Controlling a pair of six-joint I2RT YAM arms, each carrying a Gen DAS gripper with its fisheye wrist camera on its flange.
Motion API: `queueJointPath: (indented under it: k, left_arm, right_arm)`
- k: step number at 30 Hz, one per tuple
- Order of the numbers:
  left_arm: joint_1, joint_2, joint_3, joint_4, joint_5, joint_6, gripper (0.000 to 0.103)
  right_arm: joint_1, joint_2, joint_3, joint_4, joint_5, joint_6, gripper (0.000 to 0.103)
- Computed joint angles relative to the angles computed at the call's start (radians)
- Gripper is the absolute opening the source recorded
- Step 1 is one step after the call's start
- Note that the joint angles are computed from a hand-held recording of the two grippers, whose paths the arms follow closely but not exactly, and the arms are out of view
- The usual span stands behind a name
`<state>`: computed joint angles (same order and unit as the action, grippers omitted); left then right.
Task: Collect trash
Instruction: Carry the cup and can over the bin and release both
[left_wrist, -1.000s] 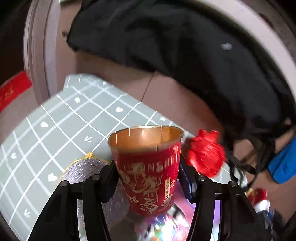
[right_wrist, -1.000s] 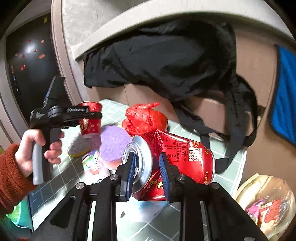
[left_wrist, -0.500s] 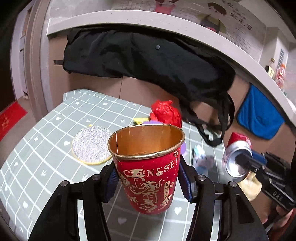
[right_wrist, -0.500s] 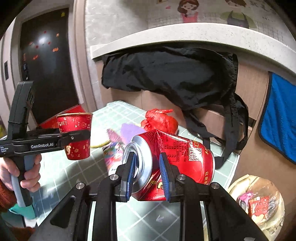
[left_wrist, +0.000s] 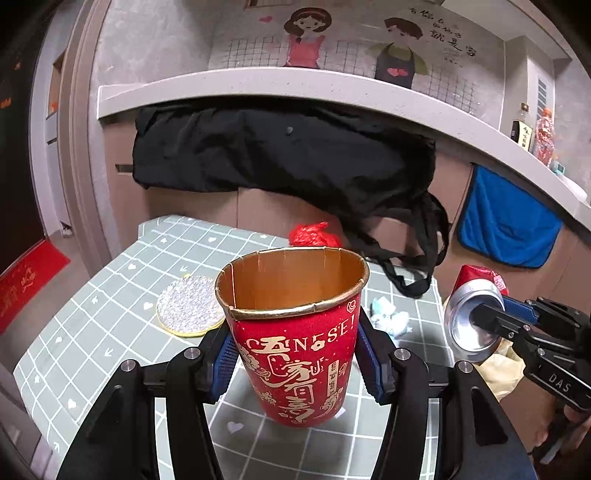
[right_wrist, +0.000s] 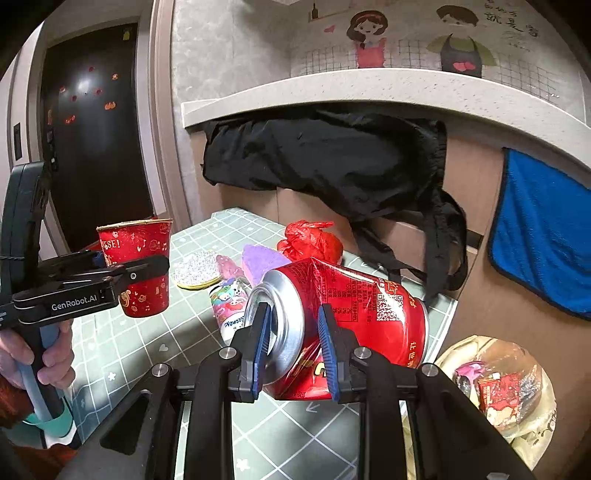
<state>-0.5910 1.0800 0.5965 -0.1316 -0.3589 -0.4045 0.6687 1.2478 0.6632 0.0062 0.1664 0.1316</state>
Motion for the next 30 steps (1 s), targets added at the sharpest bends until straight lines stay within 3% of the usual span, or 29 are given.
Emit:
queueJointPath:
  k: [11,18,24,30]
  left_arm:
    - [-0.183,0.115,0.162,0.045,-0.133,0.016,0.057]
    - [-0.283,0.309,0.32,0.17,-0.11,0.059,0.057]
    - [-0.344,0.528,0.495,0.228,-0.07,0.09,0.057]
    - [-0.378,0.69,0.64,0.205,-0.052,0.094,0.057]
  right_arm:
    - [-0.073,-0.201,-0.044,-0.064,0.023,-0.048,0.024]
    - [-0.253,-0.421,-0.058,-0.18,-0.02,-0.13,0.024]
    - [-0.534,-0.544,-0.059,-0.268,-0.172,-0.2,0.024]
    - [-0.771,-0.537,-0.088,-0.262,-0.342,-0.233,0.024]
